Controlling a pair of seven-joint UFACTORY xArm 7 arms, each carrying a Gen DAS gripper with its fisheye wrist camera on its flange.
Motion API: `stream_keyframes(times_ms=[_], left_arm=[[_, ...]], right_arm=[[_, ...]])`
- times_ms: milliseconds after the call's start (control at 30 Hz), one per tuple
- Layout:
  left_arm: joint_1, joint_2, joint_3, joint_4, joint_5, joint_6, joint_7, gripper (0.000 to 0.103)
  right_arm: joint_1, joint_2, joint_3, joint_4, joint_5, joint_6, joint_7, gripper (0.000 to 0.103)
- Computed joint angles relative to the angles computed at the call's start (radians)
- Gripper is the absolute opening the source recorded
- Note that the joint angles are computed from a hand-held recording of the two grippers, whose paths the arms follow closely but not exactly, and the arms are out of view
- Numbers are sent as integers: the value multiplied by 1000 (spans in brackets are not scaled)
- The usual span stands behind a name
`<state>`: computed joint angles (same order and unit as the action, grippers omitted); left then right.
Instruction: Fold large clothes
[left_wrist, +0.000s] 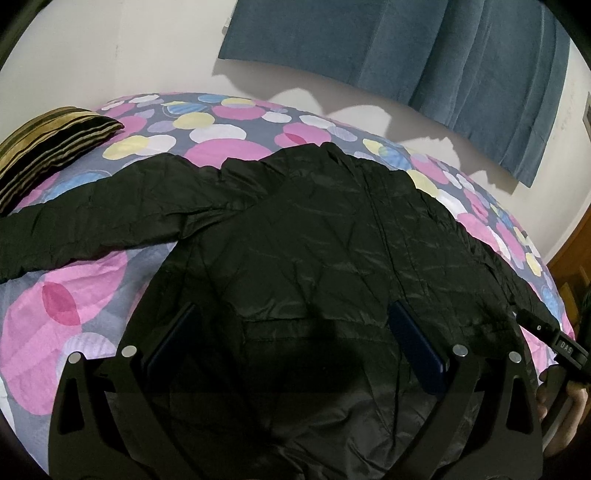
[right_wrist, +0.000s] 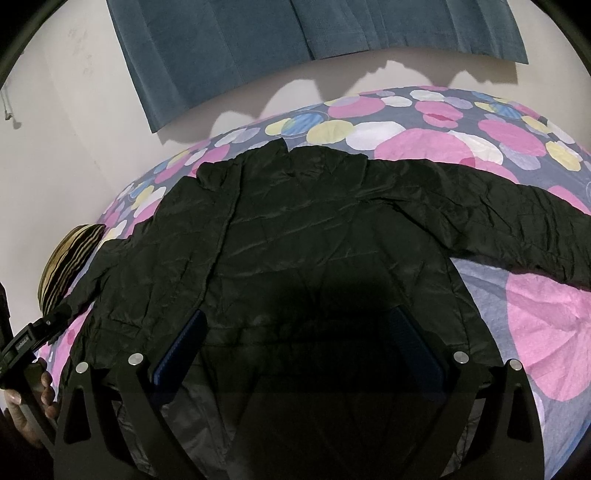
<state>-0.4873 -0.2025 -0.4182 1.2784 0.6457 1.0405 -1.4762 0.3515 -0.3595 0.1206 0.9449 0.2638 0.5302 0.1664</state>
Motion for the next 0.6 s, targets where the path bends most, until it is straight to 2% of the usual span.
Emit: stream_keyframes(times_ms=[300,367,500,600], left_arm=[[-1,-1,0,-3,-1,-3,-2,101],[-1,-1,-1,-3,-2,-2,-6,101],[0,-2,-3,-4,1,8,-18,101],[3,-33,7,-42,-16,-3,-23,101]], right_arm=[[-18,-22,-8,-9,-22,-23,12,98],[-50,-41,-8,-19,-41,-21,54,98],[-112,-86,-46,-57,-60,-45,94,98],[-145,-115,-113,-95,-24,-49,102,98]])
